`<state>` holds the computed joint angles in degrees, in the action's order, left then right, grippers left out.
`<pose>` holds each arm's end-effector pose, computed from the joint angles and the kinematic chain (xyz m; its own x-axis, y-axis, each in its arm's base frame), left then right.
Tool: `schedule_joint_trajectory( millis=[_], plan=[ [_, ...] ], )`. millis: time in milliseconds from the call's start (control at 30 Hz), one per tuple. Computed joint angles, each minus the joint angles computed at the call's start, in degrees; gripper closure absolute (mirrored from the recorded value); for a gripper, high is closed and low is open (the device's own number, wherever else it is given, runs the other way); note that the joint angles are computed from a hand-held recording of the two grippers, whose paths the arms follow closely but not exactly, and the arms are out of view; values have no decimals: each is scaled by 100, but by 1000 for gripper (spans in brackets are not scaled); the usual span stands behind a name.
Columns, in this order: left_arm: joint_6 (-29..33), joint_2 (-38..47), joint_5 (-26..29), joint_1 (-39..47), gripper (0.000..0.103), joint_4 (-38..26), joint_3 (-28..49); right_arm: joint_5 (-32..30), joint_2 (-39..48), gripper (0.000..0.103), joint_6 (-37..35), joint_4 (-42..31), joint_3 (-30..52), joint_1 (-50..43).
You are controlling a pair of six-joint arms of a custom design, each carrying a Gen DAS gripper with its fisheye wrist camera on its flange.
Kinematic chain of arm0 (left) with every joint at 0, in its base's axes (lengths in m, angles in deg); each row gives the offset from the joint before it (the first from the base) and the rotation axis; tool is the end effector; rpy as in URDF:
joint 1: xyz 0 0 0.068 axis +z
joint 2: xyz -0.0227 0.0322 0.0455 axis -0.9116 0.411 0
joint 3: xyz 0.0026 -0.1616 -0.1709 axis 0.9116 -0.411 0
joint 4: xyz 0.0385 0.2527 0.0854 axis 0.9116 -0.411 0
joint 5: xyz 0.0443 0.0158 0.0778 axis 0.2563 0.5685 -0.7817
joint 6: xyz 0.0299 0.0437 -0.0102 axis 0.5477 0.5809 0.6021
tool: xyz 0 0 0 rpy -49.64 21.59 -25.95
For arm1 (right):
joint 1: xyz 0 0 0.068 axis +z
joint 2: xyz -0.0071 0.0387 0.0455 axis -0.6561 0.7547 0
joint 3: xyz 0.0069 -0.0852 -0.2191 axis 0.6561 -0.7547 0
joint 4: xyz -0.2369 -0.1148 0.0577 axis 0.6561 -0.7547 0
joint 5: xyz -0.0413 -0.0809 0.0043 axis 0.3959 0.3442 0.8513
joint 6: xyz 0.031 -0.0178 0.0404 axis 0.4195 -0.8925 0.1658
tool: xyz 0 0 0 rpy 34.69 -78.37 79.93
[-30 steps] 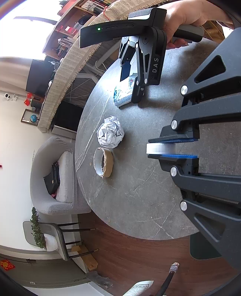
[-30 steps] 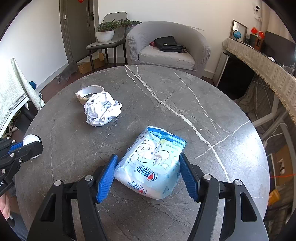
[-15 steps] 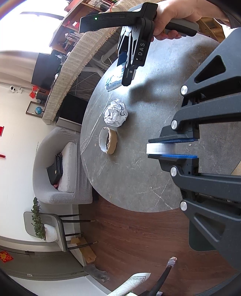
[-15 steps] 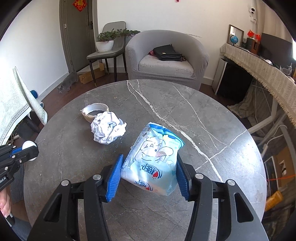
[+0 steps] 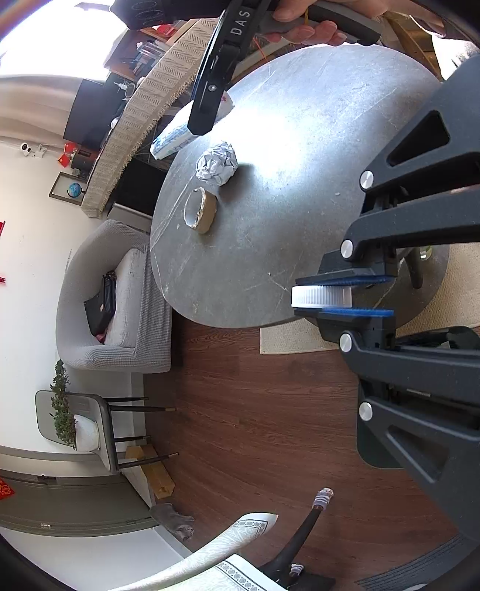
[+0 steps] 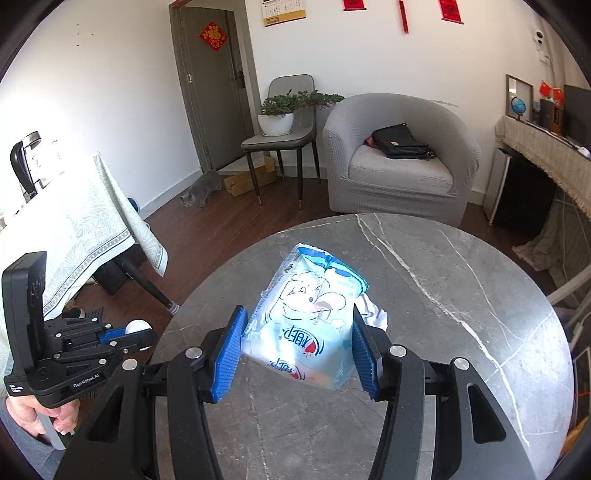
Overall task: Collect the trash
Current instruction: 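Carry the white cap and the diaper pack over to the green bin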
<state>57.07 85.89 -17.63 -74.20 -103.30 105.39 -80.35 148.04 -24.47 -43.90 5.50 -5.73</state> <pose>0.1188 -0.0161 0.3320 -0.7050 -0.1942 -0.6821 -0.0967 0.9791 -0.1788 0.2172 0.1601 0.3676 -0.4938 -0.3669 -0.7884 -0.6759 0.7323 0.0825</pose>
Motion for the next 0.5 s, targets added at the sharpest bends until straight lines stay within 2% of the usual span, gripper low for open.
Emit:
schedule_joint_trajectory(
  millis=[300,500],
  plan=[
    [1374,-400,1232,2076,92,-499,-397,146,439,49,269,66,369,898],
    [2708,-474,1991,3738,92,-921,-672,242,879,49,345,129,676,1461]
  ],
)
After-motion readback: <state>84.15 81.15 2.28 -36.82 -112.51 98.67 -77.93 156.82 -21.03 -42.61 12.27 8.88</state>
